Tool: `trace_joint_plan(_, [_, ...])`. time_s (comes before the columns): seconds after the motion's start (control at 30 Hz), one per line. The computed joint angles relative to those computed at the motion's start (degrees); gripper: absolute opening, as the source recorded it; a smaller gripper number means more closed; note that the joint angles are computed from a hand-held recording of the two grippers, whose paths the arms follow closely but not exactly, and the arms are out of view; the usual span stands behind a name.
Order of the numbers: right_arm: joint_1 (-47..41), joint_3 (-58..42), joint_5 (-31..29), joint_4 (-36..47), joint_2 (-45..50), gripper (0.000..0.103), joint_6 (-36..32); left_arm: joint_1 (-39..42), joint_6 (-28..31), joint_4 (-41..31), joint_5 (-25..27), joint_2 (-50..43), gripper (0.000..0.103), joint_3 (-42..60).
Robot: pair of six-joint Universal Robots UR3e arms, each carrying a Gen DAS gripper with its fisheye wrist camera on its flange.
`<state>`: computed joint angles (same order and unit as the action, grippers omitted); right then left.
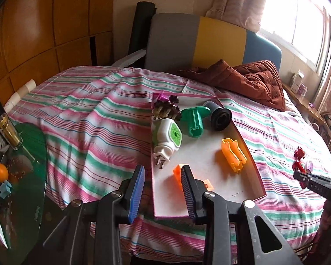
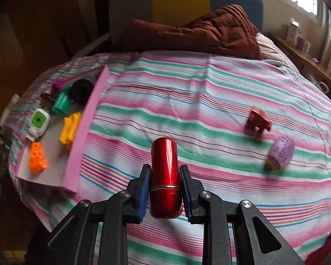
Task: Organize rigid objects
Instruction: 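Carry the red cylinder into the tray and open the right tool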
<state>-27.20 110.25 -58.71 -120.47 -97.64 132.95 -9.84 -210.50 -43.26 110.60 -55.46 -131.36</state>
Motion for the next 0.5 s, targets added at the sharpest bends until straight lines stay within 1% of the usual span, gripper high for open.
trace_joint_plan(0.13, [6.45, -2.01, 3.57, 4.87, -3.19, 0.026, 1.0, 2.21, 0.24, -1.26, -0.75, 3.4, 0.034, -1.73])
trace_joint_plan(0.23, [13.09, -3.96, 4.73, 5.32, -2.6, 0.026, 3.37, 4.53, 0.87, -2.66, -1.82, 6.3, 0.034, -2.89])
trace_joint_plan(0.33, [20.49, -5.93, 3.51, 1.03, 1.08, 0.026, 7.72, 6.96, 1.8, -4.21, -2.89, 9.26, 0.034, -3.8])
trace_joint_plan(0.43, [27.29, -9.34, 0.33, -3.04, 7.2, 0.026, 12.43, 9.52, 2.94, -5.87, -4.33, 12.11, 0.034, -4.72])
trace_joint_plan(0.5, [30.71, -11.72, -1.32, -4.19, 10.89, 0.026, 14.31, 10.61, 3.24, -6.72, -4.84, 13.42, 0.034, -5.26])
